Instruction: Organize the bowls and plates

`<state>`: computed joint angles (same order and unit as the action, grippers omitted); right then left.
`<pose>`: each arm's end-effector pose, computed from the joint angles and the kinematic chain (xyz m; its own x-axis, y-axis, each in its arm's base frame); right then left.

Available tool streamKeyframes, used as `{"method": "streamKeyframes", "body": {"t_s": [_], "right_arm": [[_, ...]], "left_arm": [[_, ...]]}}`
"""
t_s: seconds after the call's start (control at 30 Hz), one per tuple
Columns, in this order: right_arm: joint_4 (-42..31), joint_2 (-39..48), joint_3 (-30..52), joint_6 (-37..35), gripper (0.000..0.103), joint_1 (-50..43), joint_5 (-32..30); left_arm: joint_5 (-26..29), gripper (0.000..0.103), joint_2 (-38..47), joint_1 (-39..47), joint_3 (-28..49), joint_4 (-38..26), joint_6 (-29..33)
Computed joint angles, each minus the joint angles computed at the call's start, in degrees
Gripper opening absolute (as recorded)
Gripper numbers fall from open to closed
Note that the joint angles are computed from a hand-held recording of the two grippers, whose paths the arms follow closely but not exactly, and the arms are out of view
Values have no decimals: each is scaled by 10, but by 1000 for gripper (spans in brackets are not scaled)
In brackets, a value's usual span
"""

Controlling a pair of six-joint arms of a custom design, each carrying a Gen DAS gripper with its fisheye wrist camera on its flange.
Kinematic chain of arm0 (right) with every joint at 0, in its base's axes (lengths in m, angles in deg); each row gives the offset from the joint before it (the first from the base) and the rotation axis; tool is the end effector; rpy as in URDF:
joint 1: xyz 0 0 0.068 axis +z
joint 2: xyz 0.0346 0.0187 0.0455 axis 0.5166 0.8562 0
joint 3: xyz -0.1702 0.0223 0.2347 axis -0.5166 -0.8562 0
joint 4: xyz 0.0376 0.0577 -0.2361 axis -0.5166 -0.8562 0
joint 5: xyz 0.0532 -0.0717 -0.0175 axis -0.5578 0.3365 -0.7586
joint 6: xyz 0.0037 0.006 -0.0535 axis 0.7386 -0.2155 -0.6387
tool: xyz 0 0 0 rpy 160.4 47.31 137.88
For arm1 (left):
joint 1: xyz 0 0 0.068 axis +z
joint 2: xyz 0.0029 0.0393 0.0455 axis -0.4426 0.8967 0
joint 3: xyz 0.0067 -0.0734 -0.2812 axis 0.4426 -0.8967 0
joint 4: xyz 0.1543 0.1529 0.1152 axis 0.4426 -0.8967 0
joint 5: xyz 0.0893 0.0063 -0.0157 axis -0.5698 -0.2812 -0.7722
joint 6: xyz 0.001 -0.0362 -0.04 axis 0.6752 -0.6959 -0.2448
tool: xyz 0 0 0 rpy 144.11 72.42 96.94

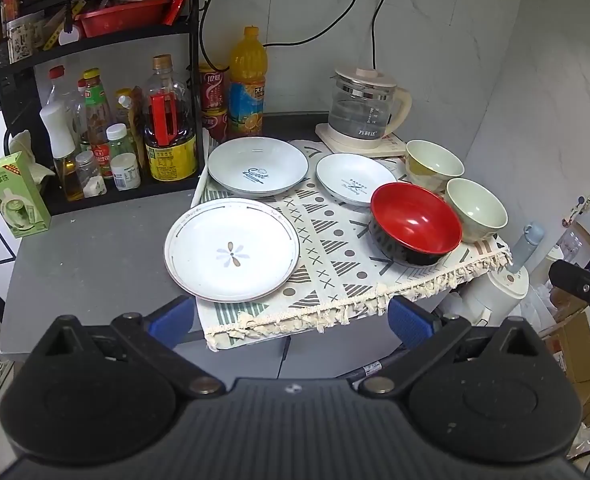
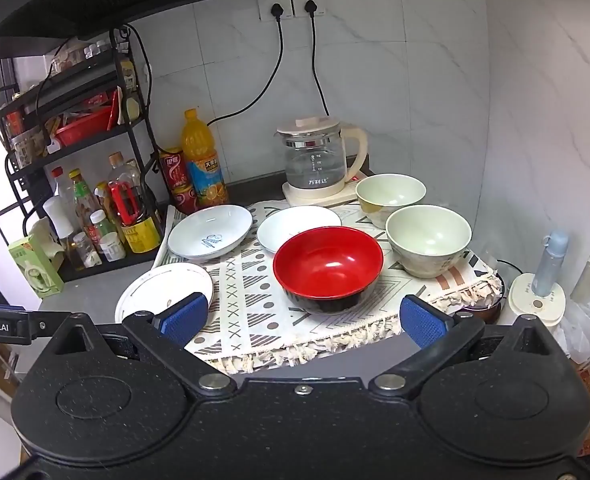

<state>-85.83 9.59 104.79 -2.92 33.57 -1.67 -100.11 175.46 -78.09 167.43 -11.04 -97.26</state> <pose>0.2313 0.0180 0.3384 -0.5362 0.0564 -0.8422 -0.1913 0.9637 0.1863 0.1998 -0.2227 0.3926 -0.7120 -0.1293 -0.6901 -0.0854 0.9916 -0.0976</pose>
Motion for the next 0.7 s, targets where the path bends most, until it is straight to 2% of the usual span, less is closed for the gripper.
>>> {"method": "streamKeyframes", "body": {"t_s": [0.7], "right_arm": [[-24, 3, 14, -31, 103, -15, -22]], "left_arm": [[-5, 102, -4, -1, 6, -10, -3]]}}
